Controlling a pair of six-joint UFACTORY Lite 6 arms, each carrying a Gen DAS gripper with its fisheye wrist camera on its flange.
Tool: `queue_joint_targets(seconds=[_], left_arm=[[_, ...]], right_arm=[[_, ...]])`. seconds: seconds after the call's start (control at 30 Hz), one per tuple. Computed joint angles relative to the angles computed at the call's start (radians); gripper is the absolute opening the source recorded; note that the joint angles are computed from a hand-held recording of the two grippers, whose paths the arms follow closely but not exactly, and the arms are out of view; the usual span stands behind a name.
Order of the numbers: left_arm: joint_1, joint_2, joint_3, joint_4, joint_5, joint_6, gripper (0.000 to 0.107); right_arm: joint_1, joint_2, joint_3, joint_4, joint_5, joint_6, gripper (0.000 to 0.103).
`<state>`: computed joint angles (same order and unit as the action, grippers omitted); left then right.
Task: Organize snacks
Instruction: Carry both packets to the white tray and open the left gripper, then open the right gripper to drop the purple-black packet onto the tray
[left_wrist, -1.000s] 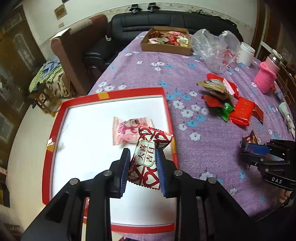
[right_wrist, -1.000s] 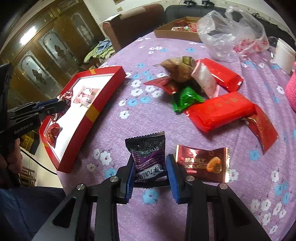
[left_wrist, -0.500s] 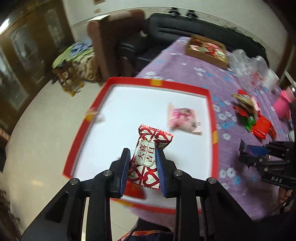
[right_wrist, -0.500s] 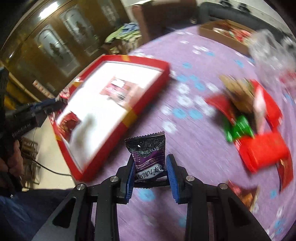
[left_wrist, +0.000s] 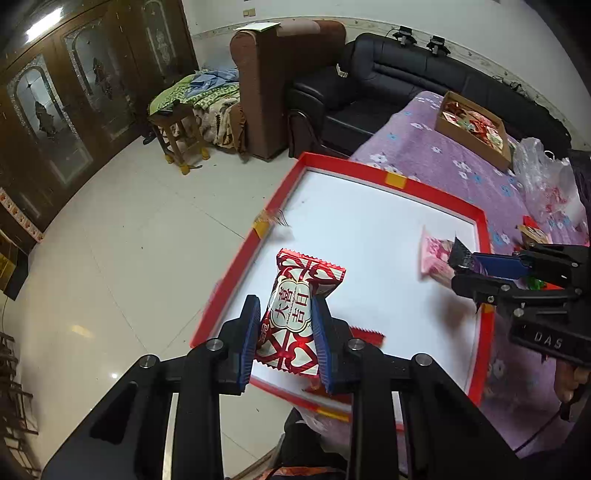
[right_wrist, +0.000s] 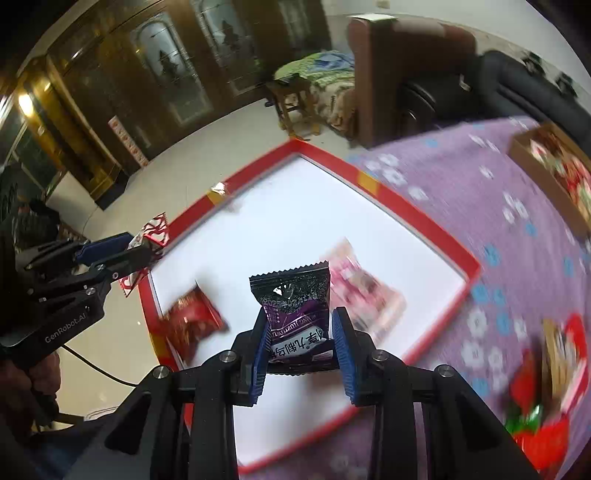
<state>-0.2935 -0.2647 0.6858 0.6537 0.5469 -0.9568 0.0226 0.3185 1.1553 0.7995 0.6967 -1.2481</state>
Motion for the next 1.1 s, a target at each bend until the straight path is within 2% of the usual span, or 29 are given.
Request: queue_joint_targets(seconds=[0.23,0.57,0.8,1.0,1.07,1.1], left_arm=[[0.051,0.128,0.065,0.097,-0.034,-0.046,0.026],[0.079,0.25,0.12,0.124,-0.054,-0.059,0.026],[0.06,0.321,0.166,0.16,-0.036,-0.095,0.026],[0.023,0.363,0.193,0.208,0.026,-0.149,0.027],[0.016,0.36,0.191,0.205,0.04,-0.149,0.03],[0.015,0.355,0.187,0.206,0.043,-0.153,0.036]], right_arm=[[0.117,0.105,0.131,-0.082,-0.055,0.148,0.033],[0.185,0.279,0.325,-0.236,-0.081,0.403,0.033],[0.201,0.351,0.392,-0.318,-0.109,0.51,0.033],[0.202,0.371,0.419,-0.366,-0.094,0.564,0.037],[0.2,0.381,0.432,-0.379,-0.072,0.576,0.038],[0.199,0.377,0.427,-0.382,-0.075,0.575,0.039]])
